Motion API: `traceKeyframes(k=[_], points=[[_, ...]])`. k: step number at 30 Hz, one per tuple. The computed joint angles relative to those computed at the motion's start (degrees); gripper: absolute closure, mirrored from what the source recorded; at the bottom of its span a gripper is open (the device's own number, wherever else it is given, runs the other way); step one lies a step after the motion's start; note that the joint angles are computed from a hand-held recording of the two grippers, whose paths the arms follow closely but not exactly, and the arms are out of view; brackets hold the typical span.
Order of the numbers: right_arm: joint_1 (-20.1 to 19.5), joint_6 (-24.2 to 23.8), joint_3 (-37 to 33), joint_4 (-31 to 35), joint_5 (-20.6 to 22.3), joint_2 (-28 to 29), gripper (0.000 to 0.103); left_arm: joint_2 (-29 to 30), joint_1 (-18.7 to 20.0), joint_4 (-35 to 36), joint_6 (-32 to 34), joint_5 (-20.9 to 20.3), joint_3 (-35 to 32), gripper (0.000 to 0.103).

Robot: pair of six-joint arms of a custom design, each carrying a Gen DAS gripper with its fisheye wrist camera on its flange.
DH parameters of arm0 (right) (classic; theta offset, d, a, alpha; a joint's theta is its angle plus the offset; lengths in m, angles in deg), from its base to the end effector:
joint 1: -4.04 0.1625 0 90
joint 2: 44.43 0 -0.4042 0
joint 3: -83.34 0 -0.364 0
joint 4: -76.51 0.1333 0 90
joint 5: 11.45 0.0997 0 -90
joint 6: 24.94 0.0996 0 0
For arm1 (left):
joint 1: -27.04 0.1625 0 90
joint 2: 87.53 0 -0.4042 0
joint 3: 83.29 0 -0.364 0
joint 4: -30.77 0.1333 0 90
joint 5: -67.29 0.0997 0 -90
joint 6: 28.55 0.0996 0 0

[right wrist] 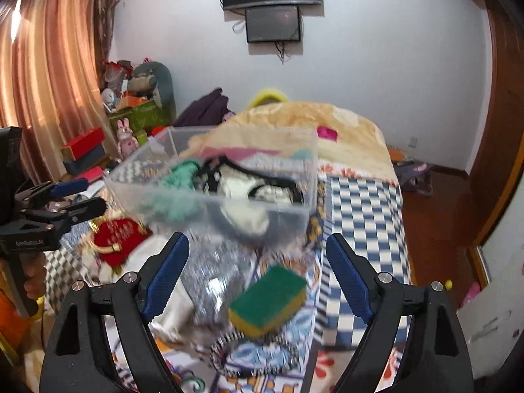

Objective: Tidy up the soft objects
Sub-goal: 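Grasp the red pouch with the left gripper while the right grasps the green-yellow sponge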

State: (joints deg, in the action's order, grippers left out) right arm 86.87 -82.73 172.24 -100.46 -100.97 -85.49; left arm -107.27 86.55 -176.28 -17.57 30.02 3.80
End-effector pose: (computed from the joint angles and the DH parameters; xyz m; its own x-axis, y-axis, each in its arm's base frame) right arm 0.0471 -0.7006 0.1438 -0.6111 -0.5875 0.5305 -0.7884 0.5114 -0.3419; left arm -0.1370 -0.6517 0.0001 -0.7521 -0.1056 -0.6505 0.4802 0.5882 -0.6507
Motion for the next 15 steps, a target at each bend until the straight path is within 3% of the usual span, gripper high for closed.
traceKeyframes(k=[5,8,9,12,15], points=[[-1.4,2.8,-0.2,2.2,-1.8,0.2,0.019,0.5,1.1,0.9,-2.3,0.6,1.0,0.011],[-2.0,4.6,-0.4,3.9,-2.4,0.2,0.019,1.8,1.1,-1.5,0.3,1.2,0.8,0.012],[-2.3,5.0,-0.3,4.1,-2.5,0.2,0.02,2.4,0.9,-3.1,1.9,1.7,0.7,0.017],[-2.8,5.8,-0.6,5.6,-2.5,0.0,0.034,3.0,0.9,-4.3,3.4,1.3,0.9,0.031],[-3.2,6.4,-0.9,7.2,-2.3,-0.3,0.045,3.1,1.2,-2.7,2.6,1.6,0.5,0.036]])
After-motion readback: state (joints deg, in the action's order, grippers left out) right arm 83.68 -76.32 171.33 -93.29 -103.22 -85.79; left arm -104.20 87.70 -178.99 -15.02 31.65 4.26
